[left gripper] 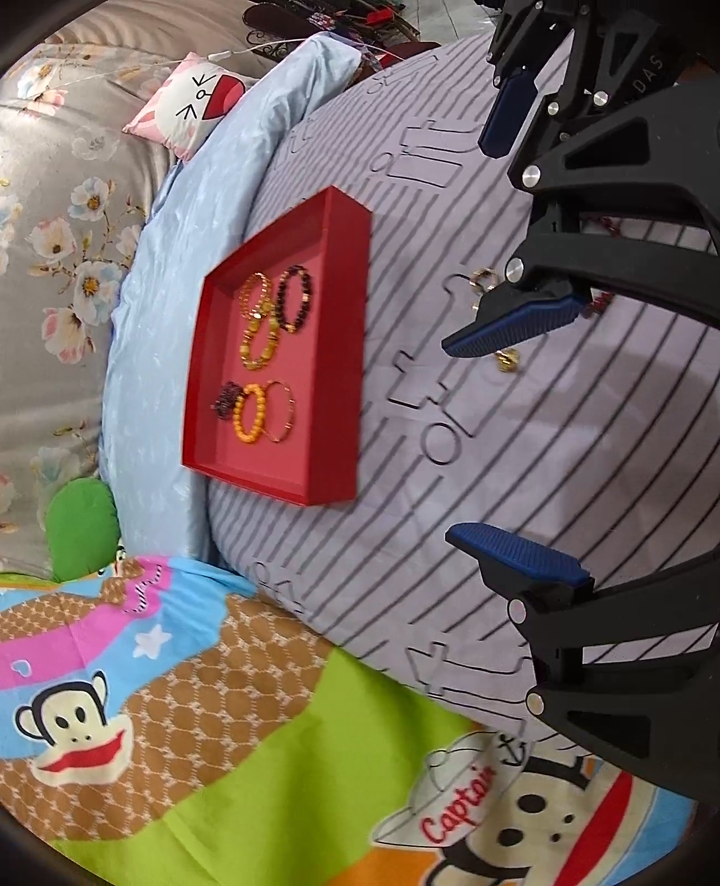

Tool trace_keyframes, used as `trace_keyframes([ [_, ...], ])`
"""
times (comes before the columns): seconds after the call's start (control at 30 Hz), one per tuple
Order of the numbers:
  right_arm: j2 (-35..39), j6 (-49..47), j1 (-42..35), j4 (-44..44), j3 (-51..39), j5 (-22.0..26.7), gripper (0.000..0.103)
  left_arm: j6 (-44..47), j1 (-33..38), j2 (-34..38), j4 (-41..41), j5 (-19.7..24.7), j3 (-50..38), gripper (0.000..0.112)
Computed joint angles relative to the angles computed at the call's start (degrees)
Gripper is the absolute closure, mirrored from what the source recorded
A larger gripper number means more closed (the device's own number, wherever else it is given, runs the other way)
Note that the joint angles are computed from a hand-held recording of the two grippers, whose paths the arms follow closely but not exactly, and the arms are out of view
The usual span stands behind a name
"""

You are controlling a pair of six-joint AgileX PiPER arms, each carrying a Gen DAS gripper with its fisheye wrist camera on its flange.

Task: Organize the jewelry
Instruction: 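Move both open grippers back over the dark red bracelet and earrings, then grasp a small gold earring with left gripper while right grasps dark red bead bracelet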

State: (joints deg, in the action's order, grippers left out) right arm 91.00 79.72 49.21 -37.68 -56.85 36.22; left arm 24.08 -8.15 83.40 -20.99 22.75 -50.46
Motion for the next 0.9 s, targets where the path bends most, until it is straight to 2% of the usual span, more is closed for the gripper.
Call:
trace_keyframes([
  [0.23,2.0,2.7,1.8,-0.6,1.6,-0.8,0.069,5.2,1.9,-1.4,-5.1,-1.1,5.4,0.053],
  [0.53,5.3,2.8,1.2,-0.8,1.6,-2.8,0.069,6.0,0.9,-1.3,-6.1,-2.3,7.4,0.053],
  [0.63,6.4,3.1,1.8,-2.2,0.8,-1.8,0.069,6.1,0.4,-1.0,-6.1,-2.4,7.5,0.053],
  [0.7,7.4,2.7,2.5,-3.1,-0.4,0.2,0.073,5.6,0.0,-0.8,-5.9,-2.5,7.5,0.053],
  [0.77,7.9,3.0,3.1,-4.1,-0.8,1.7,0.080,5.7,-0.4,-0.4,-6.0,-2.5,7.3,0.053],
  [0.83,7.6,3.1,3.0,-4.5,-0.4,1.6,0.090,5.5,-0.9,-0.2,-5.8,-2.7,7.2,0.053],
  [0.9,7.1,3.1,2.4,-4.0,0.2,1.2,0.095,5.2,-1.5,0.2,-5.6,-2.9,7.0,0.053],
])
